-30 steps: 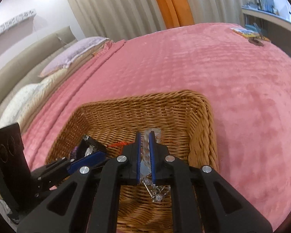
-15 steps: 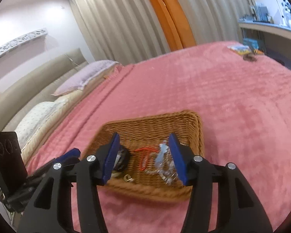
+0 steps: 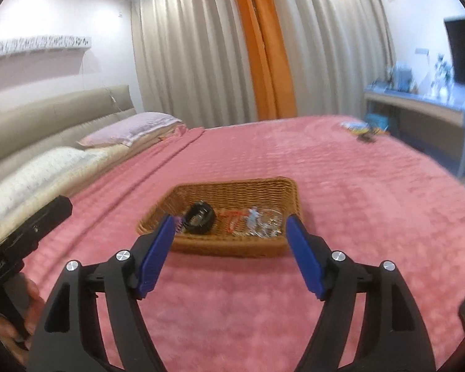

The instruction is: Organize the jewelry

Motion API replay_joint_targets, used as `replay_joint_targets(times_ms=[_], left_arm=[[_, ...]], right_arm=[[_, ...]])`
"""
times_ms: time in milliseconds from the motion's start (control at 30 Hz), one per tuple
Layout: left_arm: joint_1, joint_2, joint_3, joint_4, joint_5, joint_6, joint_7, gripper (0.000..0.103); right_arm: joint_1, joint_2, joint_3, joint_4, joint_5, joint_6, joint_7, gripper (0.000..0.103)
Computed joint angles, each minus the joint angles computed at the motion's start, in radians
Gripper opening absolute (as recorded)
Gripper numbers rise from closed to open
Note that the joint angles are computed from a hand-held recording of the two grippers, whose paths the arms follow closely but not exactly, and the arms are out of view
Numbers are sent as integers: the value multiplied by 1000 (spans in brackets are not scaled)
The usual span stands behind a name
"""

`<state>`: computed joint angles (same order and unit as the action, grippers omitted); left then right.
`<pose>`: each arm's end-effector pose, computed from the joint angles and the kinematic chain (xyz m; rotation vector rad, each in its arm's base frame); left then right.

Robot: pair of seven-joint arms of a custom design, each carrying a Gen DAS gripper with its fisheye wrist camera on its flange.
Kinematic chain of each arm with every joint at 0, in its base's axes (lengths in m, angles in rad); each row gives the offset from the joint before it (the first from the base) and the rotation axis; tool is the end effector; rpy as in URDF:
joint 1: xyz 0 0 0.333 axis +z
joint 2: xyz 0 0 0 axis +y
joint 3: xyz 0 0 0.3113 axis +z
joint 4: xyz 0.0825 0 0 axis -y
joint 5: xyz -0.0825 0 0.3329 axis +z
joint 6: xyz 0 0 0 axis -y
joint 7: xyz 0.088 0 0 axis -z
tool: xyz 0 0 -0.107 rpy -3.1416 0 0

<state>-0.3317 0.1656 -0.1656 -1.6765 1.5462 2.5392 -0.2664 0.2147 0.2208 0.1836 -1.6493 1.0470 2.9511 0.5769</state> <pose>0.5326 -0.2934 0.5816 -1.5740 1.1912 -1.1014 0.5950 0.1739 0.5948 -1.6759 1.0721 -0.5427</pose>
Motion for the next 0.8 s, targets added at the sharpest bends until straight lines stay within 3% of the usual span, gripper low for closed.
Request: replay_joint_targets(times_ms=[100,167,300,467,800], left_arm=[[-61,-11,-19,-65,85,-234,-89,92],[-73,-4,-31,-77,90,-302,-92,92],[-70,15,-33,-83,68,-310,-88,92],[-59,3,-28,-118,34,-286,-100,92],[-102,29,-33,-102,66,-375,-70,95]], right_arm=[[-4,-16,45,-52,131,88,-170,70],[-4,-15,80,-62,273,154,-343,70],[23,6,75,-45,455,197,-540,70],[70,28,33,-22,530,224,-616,70],[77,31,-1,-39,481,178,-522,71]])
